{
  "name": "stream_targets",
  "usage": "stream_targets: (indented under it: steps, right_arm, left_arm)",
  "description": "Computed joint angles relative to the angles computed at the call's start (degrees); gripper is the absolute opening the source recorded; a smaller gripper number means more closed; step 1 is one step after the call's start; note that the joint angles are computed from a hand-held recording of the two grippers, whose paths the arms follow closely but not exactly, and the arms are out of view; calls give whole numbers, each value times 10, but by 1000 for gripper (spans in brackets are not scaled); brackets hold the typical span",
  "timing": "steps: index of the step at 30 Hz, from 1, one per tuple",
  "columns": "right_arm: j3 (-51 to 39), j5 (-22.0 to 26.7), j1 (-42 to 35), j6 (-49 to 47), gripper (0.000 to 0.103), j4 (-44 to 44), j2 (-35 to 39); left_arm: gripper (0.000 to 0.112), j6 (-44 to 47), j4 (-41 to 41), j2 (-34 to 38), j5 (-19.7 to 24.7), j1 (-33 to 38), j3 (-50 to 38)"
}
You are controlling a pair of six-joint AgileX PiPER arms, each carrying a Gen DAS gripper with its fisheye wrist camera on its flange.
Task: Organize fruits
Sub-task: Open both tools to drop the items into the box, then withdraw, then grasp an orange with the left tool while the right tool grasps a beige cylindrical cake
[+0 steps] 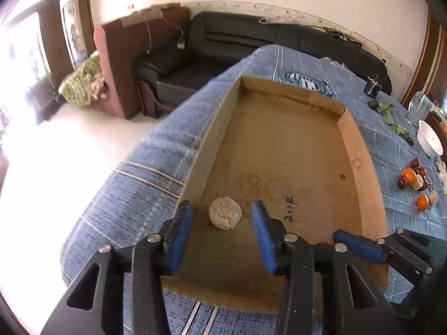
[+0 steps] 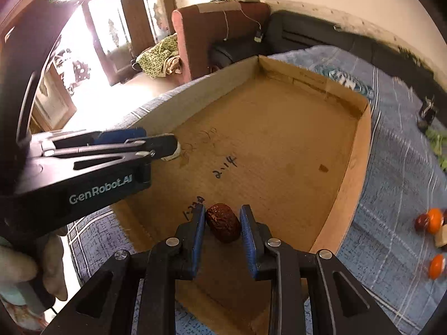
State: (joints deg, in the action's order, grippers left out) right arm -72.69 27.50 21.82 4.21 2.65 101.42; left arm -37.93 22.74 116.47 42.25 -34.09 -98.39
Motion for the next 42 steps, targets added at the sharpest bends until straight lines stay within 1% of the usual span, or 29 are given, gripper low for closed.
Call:
stream_targets:
  steps: [2,4,7,11,16,18,21,25,27,29,30,32,35,37,40,42]
  right_arm:
    - [13,-9,-1,8,39,-3,-18]
    - [38,-20,-8,15,49,1,-45]
    - [83,-35,-29,10,57,27,-91]
    - [141,-51,-65,-5,58,72,-143]
    - [206,-58,-112,-17,60,104,-204]
    - [232,-58,-139,-46,61,139,-227]
    - [265,-47,-202,-137,62,233,-256]
    - [299,-33,-272,-225,62,313,-286]
    - [317,-20,-315,-276,62,353,-302]
    - [329,-8,-357,-311,62,373,-316]
    - [336,3,-390,-331,62,383,-324]
    - [342,24,-447,-367,62,401,-329]
    - [340,57,-545,-412,62,408,-325]
    - [333,69,-597,-430,62,403,-313]
    - [317,71,-642,-435,61,380,-296]
    - [308,57,-652,-411,61,352,-289]
  left_arm:
    - [51,-31,42,-10,9,-13,1]
    - [56,-63,85,-21,17,-28,7]
    - [58,-98,140,-30,33,-53,5]
    - [63,-115,169,-39,39,-79,-1]
    - [64,-119,189,-36,49,-108,-12]
    - [64,-115,188,-31,55,-118,-21]
    - [64,-109,192,-24,65,-132,-34]
    - [65,-94,194,-8,84,-156,-63]
    - [66,-77,188,4,93,-166,-84]
    - [68,-61,176,11,95,-171,-100]
    - [70,-52,167,16,96,-173,-111]
    - [71,-28,136,28,91,-175,-131]
    - [71,22,76,65,98,-178,-188]
    - [71,66,26,102,112,-180,-245]
    - [71,123,-34,156,137,-184,-331]
    - [71,161,-74,212,180,-186,-431]
